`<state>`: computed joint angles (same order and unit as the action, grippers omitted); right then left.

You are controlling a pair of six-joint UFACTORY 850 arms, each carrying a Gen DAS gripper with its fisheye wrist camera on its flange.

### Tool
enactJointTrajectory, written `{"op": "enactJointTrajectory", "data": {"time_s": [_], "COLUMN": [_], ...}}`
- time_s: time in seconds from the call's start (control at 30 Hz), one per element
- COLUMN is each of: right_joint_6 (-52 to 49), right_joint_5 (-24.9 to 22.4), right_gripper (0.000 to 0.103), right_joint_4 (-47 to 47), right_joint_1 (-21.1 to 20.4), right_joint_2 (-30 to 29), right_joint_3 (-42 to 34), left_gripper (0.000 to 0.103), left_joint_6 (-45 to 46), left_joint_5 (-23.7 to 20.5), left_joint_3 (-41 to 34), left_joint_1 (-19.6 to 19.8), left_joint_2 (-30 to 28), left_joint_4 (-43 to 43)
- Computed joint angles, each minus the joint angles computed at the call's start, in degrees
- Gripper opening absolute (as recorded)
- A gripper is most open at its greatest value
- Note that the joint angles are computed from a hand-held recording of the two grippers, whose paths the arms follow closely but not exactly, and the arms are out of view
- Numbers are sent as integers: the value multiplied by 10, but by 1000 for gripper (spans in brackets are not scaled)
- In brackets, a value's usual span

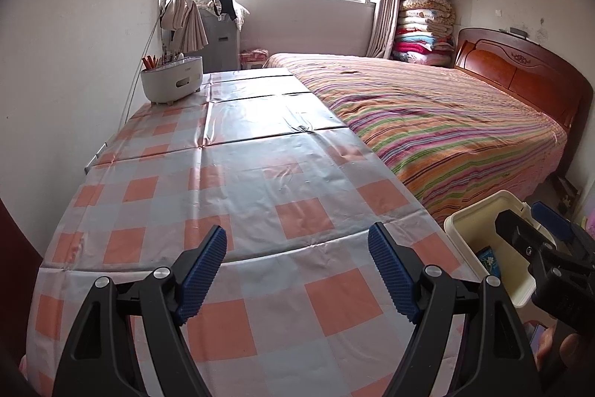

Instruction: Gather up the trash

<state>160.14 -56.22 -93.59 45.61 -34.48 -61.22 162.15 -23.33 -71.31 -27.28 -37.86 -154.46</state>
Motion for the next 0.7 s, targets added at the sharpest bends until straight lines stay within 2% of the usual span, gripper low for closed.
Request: {"op": "enactJointTrajectory", "data": {"time_s": [0.23,0.7], "right_joint_6": [2,1], "right_joint_5": [-14,-22], "right_gripper": [94,94], "right_joint_4": [18,33], "right_joint_1": [6,7], "right_joint_2": [11,10], "right_joint_3": [15,14], "left_gripper": [76,76], "left_joint_6": [-20,8], "left_joint_5": [-3,-8], "left_joint_3": [2,8], "left_joint_1": [-7,-16], "left_joint_2": [2,4], "left_joint_4": [28,12]}}
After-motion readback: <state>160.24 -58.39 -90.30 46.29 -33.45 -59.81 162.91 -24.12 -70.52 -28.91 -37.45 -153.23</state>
